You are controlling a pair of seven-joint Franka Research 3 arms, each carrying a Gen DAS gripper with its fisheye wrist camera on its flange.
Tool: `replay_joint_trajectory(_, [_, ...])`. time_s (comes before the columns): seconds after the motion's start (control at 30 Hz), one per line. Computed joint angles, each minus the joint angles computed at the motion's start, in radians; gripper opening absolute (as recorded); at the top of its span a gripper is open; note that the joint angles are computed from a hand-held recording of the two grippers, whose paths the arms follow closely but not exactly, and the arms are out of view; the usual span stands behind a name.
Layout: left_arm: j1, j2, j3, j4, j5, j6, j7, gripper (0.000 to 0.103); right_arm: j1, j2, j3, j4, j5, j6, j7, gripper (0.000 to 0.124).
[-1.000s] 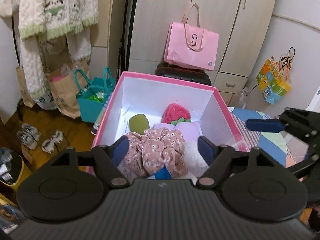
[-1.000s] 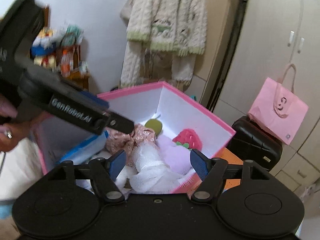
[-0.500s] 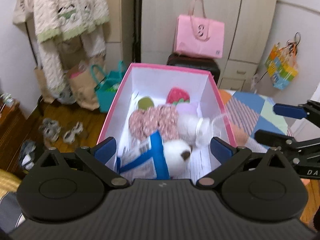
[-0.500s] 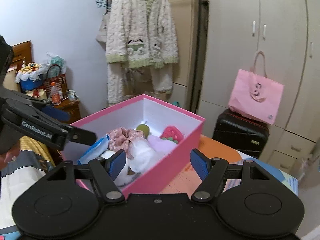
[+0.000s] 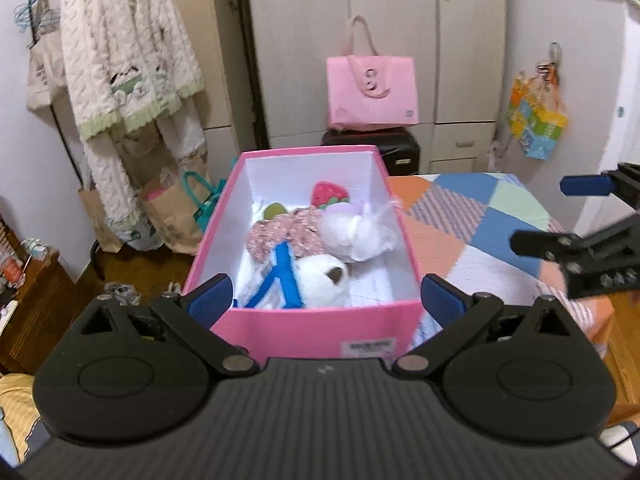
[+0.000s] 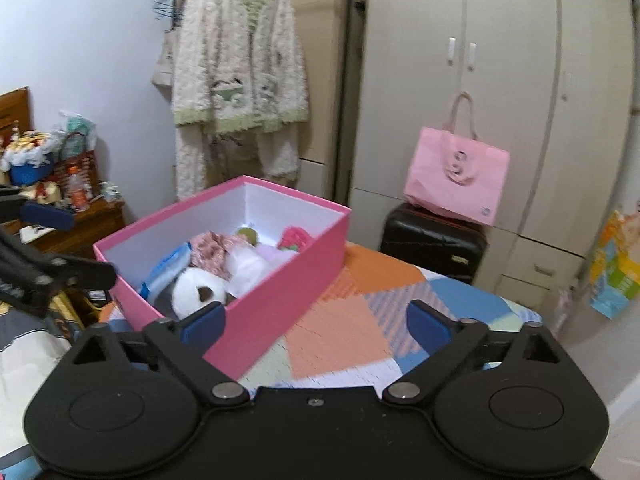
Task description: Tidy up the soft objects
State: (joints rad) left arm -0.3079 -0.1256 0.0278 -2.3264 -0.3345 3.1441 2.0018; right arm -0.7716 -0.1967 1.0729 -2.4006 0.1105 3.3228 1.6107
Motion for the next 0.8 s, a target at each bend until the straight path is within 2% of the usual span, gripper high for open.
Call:
replay_joint_trajectory(0.07, [-0.059,-0.023,0.037,-0.028,-0.061,0.014,0.053,0.102,-0.074,-0.097,0.074,-0.026,0.037,-0.017,0.065,0.103])
replay_joint_trajectory(0.13, [-0.130,-0.040,0.089,-0.050,-0.117,0.030,0.103,0.102,-0.084,-0.177,0.083,-0.050,0.044,-0.036,0.124,0.103])
replay_joint_trajectory(0.27, [-0.257,-0.065,0.187,-0.098,-0.151,0.103,0.115,0.102,0.035,-0.252,-0.019,-0.124,0.033,-0.018,0.180,0.103])
replay_joint_trajectory(0.33, [-0.281,-0.073,0.202,-0.124,-0.138,0.153,0.092,0.102,0.052,-0.312,-0.022,-0.167,0.044,0.013,0.224,0.103])
replay_joint_trajectory(0.4, [-0.308,-0.082,0.222,-0.151,-0.117,0.195,0.065,0.102,0.039,-0.378,0.005,-0.199,0.067,0.036,0.267,0.103])
replay_joint_trajectory(0.53, [-0.488,-0.118,0.409,-0.192,-0.021,0.221,-0.018,0.102,0.060,-0.441,0.009,-0.254,0.101,0.067,0.322,0.103])
replay_joint_trajectory(0.57, [-0.511,-0.122,0.432,-0.199,-0.001,0.227,-0.034,0.102,0.066,-0.443,0.007,-0.260,0.108,0.069,0.334,0.103])
replay_joint_trajectory(0.6, [-0.516,-0.124,0.439,-0.206,0.013,0.237,-0.047,0.102,0.077,-0.442,0.000,-0.267,0.113,0.065,0.343,0.103])
replay_joint_trajectory(0.73, [-0.442,-0.109,0.363,-0.229,0.026,0.297,-0.078,0.102,0.098,-0.471,-0.003,-0.288,0.127,0.016,0.394,0.103])
replay_joint_trajectory(0.8, [-0.429,-0.107,0.357,-0.236,0.053,0.306,-0.104,0.102,0.090,-0.506,0.011,-0.293,0.119,-0.021,0.435,0.103])
